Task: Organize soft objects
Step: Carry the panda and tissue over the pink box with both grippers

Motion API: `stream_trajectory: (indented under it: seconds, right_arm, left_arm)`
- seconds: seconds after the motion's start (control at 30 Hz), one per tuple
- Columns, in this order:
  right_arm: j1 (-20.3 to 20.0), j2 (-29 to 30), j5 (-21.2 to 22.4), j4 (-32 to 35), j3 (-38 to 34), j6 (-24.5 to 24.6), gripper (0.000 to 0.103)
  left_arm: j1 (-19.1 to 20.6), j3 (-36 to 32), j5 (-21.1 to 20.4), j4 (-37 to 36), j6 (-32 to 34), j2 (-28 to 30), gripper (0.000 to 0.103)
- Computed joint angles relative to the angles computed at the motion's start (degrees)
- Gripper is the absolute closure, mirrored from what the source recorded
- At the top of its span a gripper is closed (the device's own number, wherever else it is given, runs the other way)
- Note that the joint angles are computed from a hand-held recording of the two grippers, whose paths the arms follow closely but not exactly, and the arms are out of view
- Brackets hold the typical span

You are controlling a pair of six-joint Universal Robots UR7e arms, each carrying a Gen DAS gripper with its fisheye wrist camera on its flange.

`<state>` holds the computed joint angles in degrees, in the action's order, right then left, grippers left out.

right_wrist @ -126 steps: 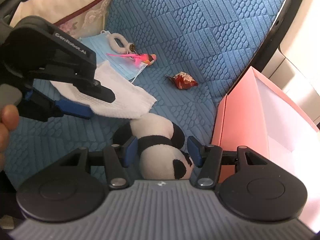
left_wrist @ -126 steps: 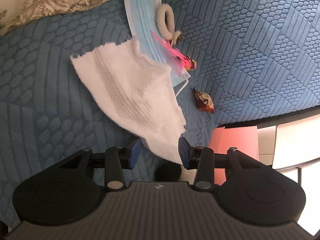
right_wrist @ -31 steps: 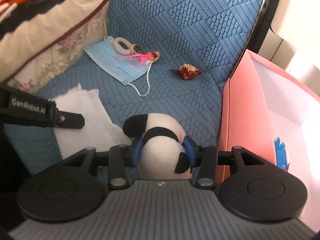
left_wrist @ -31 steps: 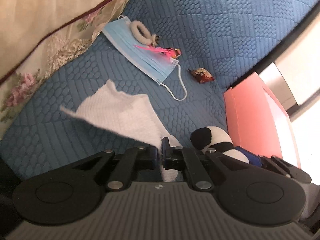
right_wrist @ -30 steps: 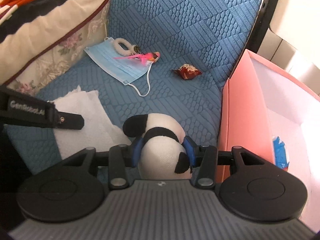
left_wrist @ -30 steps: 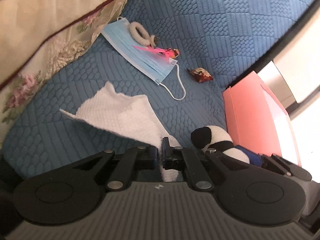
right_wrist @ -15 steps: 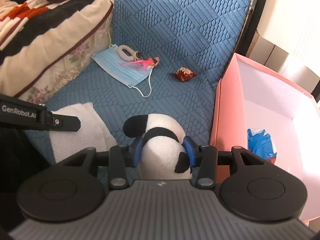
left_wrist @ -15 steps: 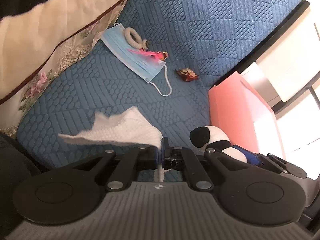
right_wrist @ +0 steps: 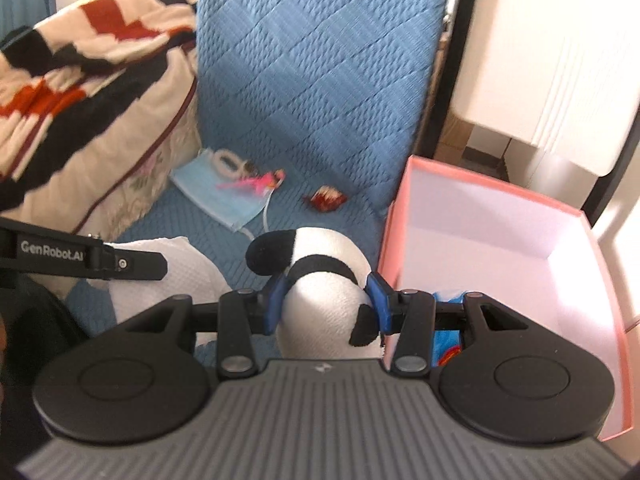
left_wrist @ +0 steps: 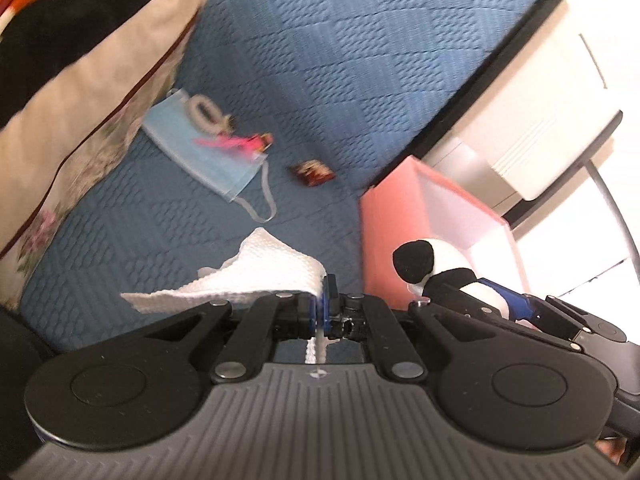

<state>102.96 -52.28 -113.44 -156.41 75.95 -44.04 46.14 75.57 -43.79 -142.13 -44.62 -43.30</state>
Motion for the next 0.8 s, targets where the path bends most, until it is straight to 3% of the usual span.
stream_trajectory:
  seconds: [0.33,0.63,0.7,0.73,0.8]
  right_arm:
    - [-0.1,-1.1,2.3,2.4,-5.4,0.4,0.055]
    - [-0.4,-2.1,3.0,2.6,-8.1,0.0,0.057]
    - [-0.8,-2.6,3.2,3.4,-8.5,0.2,0.063]
    - [-0.9,-2.7,3.2,3.5,-8.6,0.2,0.073]
    - [-1.2,-2.7,2.8,3.4,-9.1,-0.2,0.074]
  left_arm:
    - [-1.6,-12.7,1.4,3.4,4.9,6.7,0.099]
    - [-2.7,-24.1,0.0,4.0,9.9,13.6,0.099]
    - [-2.9,-27.0,-0.4,4.6,10.8,15.3,0.099]
    - [-2.9,-28.4,-0.5,4.9,11.3,16.1,0.099]
    - [-2.9,-31.0,-0.5,5.6,12.0,17.8,0.099]
